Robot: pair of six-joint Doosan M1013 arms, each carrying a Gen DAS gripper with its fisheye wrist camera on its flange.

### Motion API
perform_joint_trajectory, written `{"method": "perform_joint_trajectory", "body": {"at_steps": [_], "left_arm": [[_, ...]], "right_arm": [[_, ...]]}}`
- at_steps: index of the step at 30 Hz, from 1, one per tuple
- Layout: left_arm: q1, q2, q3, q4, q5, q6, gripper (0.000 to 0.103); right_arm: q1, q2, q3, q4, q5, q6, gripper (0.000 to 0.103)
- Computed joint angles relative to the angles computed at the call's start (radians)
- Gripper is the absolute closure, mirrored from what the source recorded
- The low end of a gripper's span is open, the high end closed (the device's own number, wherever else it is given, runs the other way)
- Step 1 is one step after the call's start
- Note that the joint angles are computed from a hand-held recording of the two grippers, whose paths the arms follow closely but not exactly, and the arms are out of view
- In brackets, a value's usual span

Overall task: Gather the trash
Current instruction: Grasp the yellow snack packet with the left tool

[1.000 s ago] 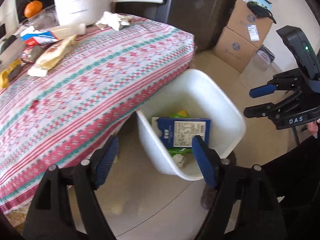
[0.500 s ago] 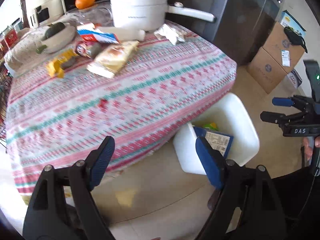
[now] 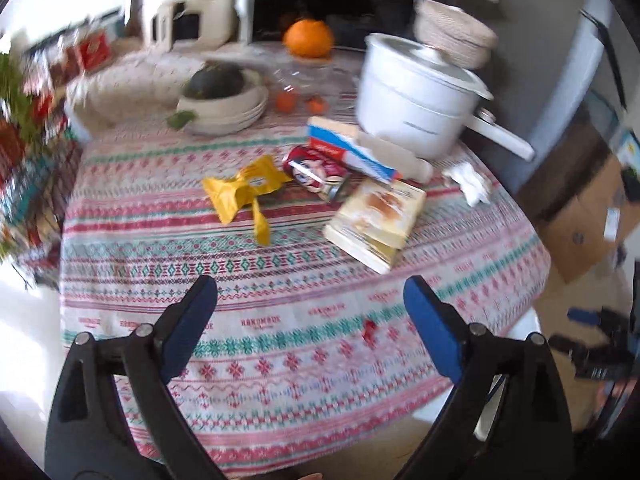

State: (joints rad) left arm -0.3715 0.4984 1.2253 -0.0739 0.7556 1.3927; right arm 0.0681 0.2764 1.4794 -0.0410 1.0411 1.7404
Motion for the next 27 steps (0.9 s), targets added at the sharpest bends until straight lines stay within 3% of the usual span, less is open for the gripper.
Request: {"method": "perform_joint_trajectory", "body": {"at_steps": [3, 7, 11, 18, 25, 27], "left_arm": [[0.028, 0.042, -0.024, -0.067, -0.022, 0.003, 0.009], [0.048, 0.111, -0.086, -0.059, -0.009, 0.008, 0.009], [0.094, 0.169, -0.134, -0.233, -0.007, 0.048, 0.010], [0.130, 0.240, -0.206, -0.413, 0.000, 0.083, 0.016], [0.140, 0.290, -0.266, -0.462, 0.027, 0.123, 0.041], [0.142, 0.300, -0.276, -0.477, 0.032, 0.132, 0.047]], "right_arm": [[0.021, 0.052, -0.054, -0.020, 0.002, 0.003, 0.019], [0.035, 0.115, -0.113, -0.041, -0.004, 0.013, 0.019], [0.039, 0.173, -0.163, -0.033, -0.012, 0.015, 0.019], [0.037, 0.244, -0.219, 0.116, -0.120, -0.012, 0.019], [0.031, 0.333, -0.303, 0.179, -0.148, 0.020, 0.019], [0.019, 0.344, -0.307, 0.226, -0.188, 0.011, 0.019]]}}
